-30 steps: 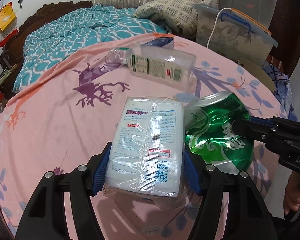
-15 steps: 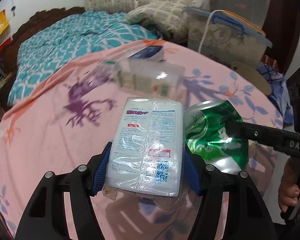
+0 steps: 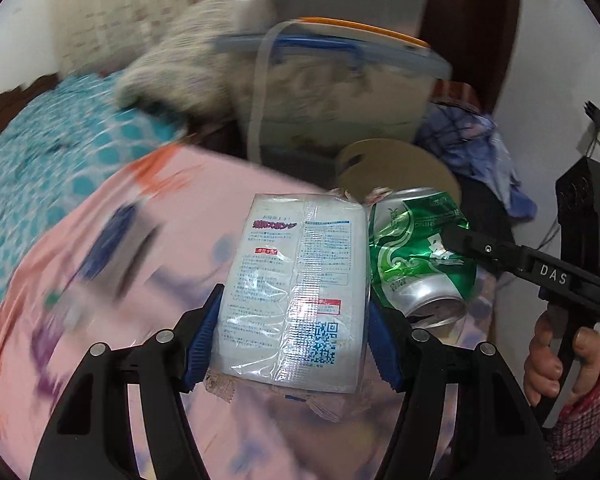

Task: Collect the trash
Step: 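Carry the tissue pack and can over the beige bin, then open both tools to drop the tissue pack and can into the bin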

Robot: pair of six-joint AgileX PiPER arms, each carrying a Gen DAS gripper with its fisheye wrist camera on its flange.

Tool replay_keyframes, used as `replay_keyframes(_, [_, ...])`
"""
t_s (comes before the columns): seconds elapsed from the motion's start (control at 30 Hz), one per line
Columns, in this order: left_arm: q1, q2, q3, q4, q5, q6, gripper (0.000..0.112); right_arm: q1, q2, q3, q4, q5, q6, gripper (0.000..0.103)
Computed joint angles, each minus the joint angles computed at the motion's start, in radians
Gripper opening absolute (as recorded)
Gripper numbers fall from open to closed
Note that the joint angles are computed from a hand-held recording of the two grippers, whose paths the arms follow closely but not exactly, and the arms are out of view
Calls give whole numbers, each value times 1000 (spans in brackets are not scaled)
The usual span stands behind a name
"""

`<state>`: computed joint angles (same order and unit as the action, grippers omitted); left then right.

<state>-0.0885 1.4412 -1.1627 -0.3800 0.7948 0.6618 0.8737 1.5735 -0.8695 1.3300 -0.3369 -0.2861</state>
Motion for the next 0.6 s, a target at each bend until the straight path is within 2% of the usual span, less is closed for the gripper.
replay_keyframes(0.13, [-197,219,-231,89,14,-181,62,-126,-95,88,93,-28,-134,23])
replay_keyframes(0.23, [-285,383,-413,141,43,-270,62,-241,-115,109,146,1,-240,23])
replay_keyframes(0.33, [-346,535,-588,192,84,-344,62,-319,-87,90,218,24,-365,23])
replay_keyframes(0.47, [-395,662,-722,249,108,-418,63,-384,-17,36,294,59,-508,23])
replay_keyframes(0.53, [-414,719,-784,276,126,-445,67,-406,26,-1,357,73,-604,25])
replay_keyframes(0.6, [-427,772,-852,308,156,-473,80,-426,64,-28,379,97,-644,26])
